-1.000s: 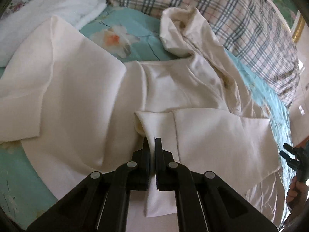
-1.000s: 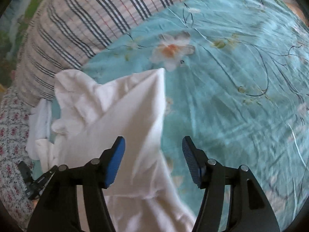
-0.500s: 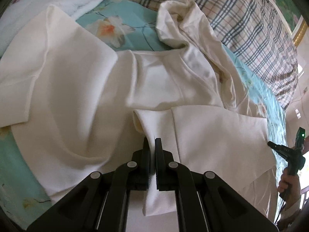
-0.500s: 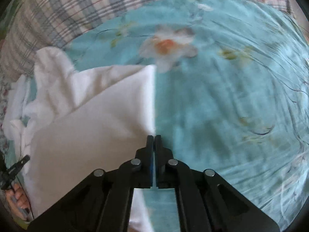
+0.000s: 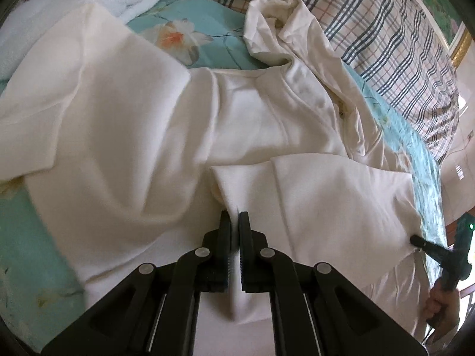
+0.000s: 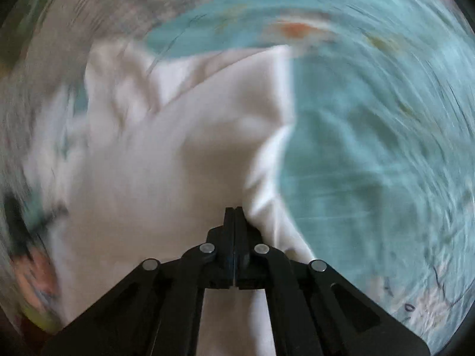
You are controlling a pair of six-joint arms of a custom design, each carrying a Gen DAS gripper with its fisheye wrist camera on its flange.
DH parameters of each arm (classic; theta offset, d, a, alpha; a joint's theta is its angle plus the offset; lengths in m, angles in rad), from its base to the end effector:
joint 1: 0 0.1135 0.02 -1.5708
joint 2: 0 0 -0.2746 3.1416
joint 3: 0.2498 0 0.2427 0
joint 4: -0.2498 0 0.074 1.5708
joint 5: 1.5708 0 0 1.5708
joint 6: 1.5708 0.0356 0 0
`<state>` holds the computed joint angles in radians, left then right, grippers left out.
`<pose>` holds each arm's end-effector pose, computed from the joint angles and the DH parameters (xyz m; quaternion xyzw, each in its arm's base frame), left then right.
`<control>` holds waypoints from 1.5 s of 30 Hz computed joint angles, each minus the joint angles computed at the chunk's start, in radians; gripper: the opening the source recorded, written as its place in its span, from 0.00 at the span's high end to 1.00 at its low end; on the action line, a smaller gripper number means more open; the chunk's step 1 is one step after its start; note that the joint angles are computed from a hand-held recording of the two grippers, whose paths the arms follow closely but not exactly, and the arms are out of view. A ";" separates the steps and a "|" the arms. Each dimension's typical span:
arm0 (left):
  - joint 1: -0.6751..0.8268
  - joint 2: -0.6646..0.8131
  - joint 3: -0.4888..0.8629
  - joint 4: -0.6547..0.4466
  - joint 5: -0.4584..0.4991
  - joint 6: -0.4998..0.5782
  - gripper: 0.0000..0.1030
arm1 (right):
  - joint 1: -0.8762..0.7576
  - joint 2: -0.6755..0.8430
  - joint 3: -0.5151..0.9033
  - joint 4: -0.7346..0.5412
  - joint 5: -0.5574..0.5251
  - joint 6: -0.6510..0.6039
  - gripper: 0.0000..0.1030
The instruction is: Fold large clothes
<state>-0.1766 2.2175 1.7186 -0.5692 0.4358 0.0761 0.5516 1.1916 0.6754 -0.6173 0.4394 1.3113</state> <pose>0.4619 -0.0977 0.1797 0.1725 0.9314 -0.2213 0.2320 0.1761 0.0906 0.2085 0.3972 0.8673 0.0429 0.2970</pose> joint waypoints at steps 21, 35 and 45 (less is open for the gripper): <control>0.135 0.316 0.589 -0.199 -0.348 0.225 0.60 | 0.189 0.239 0.180 0.208 -0.018 -0.020 0.61; 0.078 -0.131 0.094 -0.159 0.128 0.176 0.96 | 0.252 0.207 0.210 0.181 0.060 -0.002 0.61; -0.322 -0.028 0.125 -0.079 0.206 -0.023 0.96 | 0.325 0.048 0.132 0.061 0.187 0.159 0.61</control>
